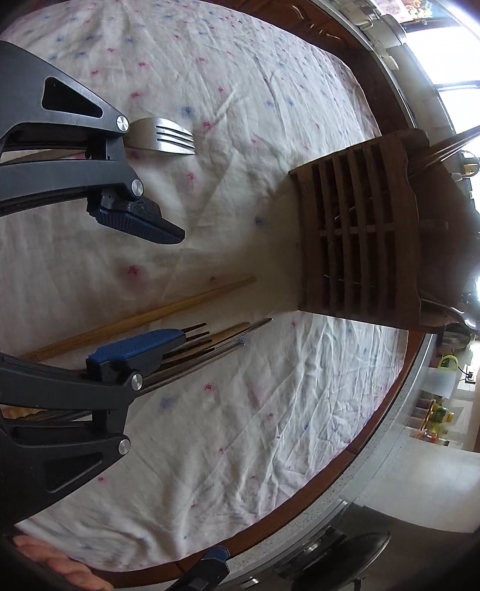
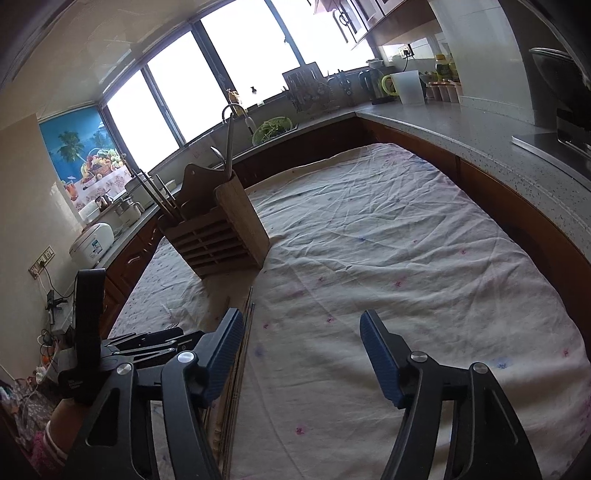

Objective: Organize utensils
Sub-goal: 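Grasp a wooden chopstick with the left tool while the right tool grasps a thin metal stick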

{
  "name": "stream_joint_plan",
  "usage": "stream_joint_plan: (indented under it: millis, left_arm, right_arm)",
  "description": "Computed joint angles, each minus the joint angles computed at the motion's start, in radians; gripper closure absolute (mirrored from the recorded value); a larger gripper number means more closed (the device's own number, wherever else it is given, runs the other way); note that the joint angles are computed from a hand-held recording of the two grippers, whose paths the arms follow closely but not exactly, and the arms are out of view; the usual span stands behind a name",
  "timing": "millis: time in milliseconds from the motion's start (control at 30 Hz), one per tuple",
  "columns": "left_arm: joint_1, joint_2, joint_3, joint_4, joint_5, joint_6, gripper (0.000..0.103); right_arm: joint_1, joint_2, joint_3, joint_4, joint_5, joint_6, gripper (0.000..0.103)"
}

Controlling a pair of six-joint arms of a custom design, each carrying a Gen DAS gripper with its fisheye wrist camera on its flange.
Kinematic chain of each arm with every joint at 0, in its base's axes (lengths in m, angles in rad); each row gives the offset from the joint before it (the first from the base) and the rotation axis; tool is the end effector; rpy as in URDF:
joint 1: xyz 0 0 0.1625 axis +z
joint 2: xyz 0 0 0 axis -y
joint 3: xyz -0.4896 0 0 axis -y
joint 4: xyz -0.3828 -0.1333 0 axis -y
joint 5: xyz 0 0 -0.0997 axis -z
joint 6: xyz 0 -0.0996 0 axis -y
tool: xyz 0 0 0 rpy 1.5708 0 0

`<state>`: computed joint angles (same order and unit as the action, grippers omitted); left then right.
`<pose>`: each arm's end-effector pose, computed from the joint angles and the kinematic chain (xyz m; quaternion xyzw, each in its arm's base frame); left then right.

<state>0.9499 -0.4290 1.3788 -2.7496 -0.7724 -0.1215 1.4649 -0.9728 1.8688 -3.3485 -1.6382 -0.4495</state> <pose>-0.2878 -0.7542 0.0098 0.1832 0.8979 -0.2382 0.3217 0.0567 -0.6646 0.2820 0.1404 -0.8930 0.4018 0.1462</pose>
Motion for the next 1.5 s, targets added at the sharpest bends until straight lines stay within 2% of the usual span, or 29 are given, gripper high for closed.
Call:
stream_joint_plan:
  millis: [100,167,233,367,500,700,733,833,1000,1100,1167,1300,1400,1500]
  left_arm:
    - [0.009,0.020,-0.037,0.048,0.005,-0.003,0.056]
    - [0.013,0.025,-0.040,0.066,0.028,-0.002,0.056]
    - [0.012,0.015,-0.016,0.045,0.034,0.020,0.055]
    - [0.017,-0.032,0.050,0.041,0.026,0.032,0.059]
    - [0.026,-0.086,0.107,0.054,-0.010,0.010,0.062]
    - [0.036,-0.117,0.144,0.035,-0.035,-0.009,0.061]
    - [0.035,-0.115,0.143,0.035,-0.031,-0.010,0.061]
    - [0.032,-0.099,0.133,0.015,-0.013,0.017,0.061]
    - [0.040,-0.062,0.072,0.002,-0.062,0.106,0.060]
    - [0.049,-0.072,0.055,0.041,-0.098,0.049,0.057]
    - [0.056,-0.089,0.064,0.060,-0.106,-0.014,0.056]
    - [0.062,-0.100,0.073,0.058,-0.122,-0.039,0.056]
    - [0.057,-0.071,0.047,0.040,-0.101,0.017,0.057]
    - [0.055,-0.042,0.009,0.039,-0.115,0.088,0.063]
  right_arm:
    - [0.000,0.013,-0.026,0.032,-0.008,0.009,0.042]
    - [0.004,0.026,-0.046,0.060,-0.019,0.014,0.048]
    - [0.009,0.042,-0.071,0.098,-0.026,0.013,0.051]
    - [0.028,0.083,-0.127,0.191,-0.056,-0.003,0.067]
    - [0.054,0.131,-0.182,0.287,-0.088,-0.050,0.074]
    - [0.091,0.215,-0.271,0.382,-0.190,-0.094,0.084]
    - [0.096,0.227,-0.282,0.390,-0.211,-0.100,0.089]
    - [0.111,0.250,-0.294,0.360,-0.275,-0.143,0.096]
    - [0.120,0.251,-0.292,0.334,-0.350,-0.208,0.097]
    - [0.108,0.234,-0.311,0.401,-0.324,-0.159,0.096]
    - [0.107,0.235,-0.322,0.406,-0.315,-0.145,0.088]
    - [0.104,0.251,-0.362,0.444,-0.297,-0.121,0.088]
    - [0.108,0.265,-0.375,0.437,-0.299,-0.149,0.089]
    - [0.104,0.263,-0.386,0.465,-0.287,-0.159,0.096]
